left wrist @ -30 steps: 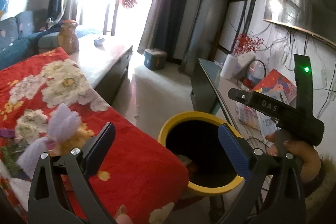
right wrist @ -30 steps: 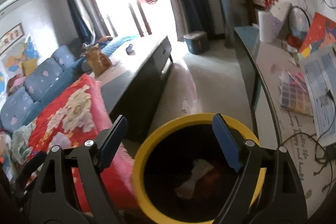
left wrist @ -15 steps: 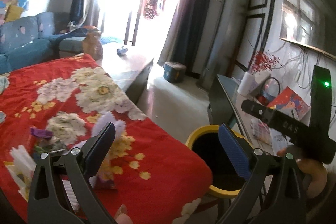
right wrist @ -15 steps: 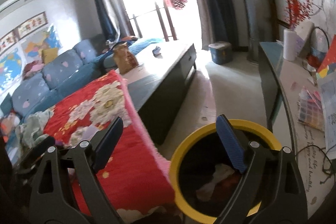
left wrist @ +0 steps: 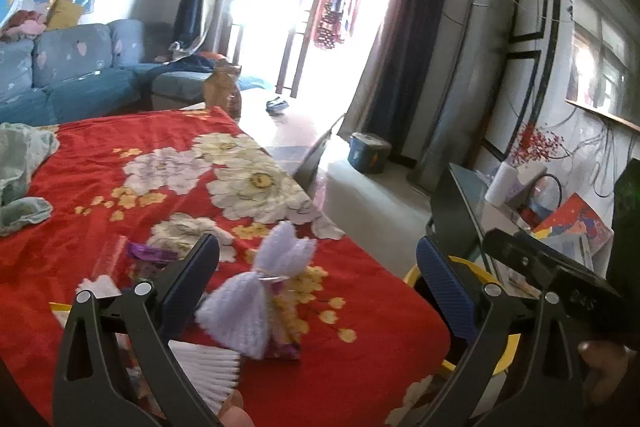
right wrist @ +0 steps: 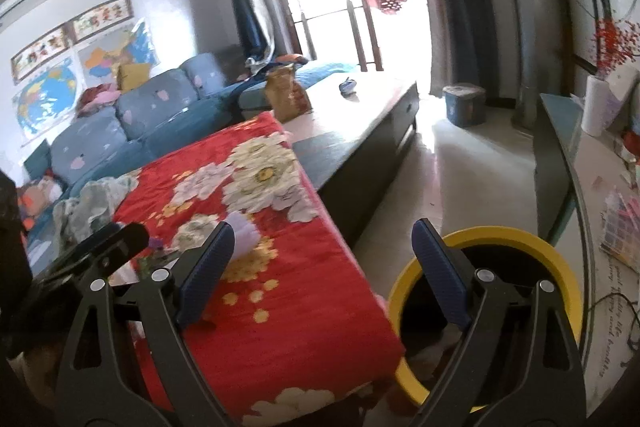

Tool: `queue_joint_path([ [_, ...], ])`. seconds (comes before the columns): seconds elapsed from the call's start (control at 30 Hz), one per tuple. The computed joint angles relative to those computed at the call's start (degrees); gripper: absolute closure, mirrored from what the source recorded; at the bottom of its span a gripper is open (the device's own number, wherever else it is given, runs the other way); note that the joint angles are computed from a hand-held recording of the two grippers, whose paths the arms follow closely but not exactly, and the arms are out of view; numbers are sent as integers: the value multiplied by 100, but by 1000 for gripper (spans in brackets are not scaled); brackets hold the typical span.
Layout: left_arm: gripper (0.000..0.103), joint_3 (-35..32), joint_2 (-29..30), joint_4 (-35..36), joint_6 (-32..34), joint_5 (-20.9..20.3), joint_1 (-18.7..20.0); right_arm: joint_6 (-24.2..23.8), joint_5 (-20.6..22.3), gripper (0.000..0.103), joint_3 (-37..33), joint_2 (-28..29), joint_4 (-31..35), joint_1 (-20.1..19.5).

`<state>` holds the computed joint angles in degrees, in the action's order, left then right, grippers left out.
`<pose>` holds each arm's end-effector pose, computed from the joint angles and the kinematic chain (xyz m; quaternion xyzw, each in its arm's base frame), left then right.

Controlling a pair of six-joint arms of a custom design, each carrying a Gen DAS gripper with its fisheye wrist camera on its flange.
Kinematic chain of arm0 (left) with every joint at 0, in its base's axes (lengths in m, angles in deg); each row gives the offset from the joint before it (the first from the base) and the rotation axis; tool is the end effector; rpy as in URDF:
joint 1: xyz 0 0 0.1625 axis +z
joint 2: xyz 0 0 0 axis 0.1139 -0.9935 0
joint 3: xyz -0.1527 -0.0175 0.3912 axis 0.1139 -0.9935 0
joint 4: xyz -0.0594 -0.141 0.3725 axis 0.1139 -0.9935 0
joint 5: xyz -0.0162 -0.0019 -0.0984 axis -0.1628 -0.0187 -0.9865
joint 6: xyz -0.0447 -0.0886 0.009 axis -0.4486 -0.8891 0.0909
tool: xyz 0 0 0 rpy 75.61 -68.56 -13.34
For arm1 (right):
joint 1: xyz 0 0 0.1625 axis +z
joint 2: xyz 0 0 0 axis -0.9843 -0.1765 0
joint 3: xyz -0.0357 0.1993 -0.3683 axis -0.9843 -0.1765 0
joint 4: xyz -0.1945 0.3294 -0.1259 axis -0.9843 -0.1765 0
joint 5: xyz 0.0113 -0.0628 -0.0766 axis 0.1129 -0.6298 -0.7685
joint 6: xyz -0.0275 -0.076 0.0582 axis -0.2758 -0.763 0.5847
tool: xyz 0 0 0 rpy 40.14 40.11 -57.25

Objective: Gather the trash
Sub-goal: 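Move both open tools back over the trash on the bedspread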

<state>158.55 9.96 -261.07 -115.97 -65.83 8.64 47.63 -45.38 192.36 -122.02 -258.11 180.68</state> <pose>-0.2599 -0.2961 0.1100 0.2202 0.8437 -0.4528 0.1863 0.1589 -0.3142 0.1848 0.1686 -0.8475 0.4553 0.2145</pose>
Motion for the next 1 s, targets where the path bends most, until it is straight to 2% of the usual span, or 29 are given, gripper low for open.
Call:
queue_joint_path([
  [0.27,7,265,-554,561,-381,317,28,-55,16,21,-53,291,104,269],
  [0.53,7,445,-1501,1667,-885,666,165,-142,102,21,-141,709,276,578],
  [0.73,7,558,-2561,3096,-1530,895,332,-296,262,21,-261,1025,650,844],
  [0.87,7,578,-3269,4317,-2093,941,414,-427,314,21,-379,1287,836,1004],
  [1.0,7,625,-3993,5458,-2670,875,506,-367,325,28,-484,1436,1196,1136],
])
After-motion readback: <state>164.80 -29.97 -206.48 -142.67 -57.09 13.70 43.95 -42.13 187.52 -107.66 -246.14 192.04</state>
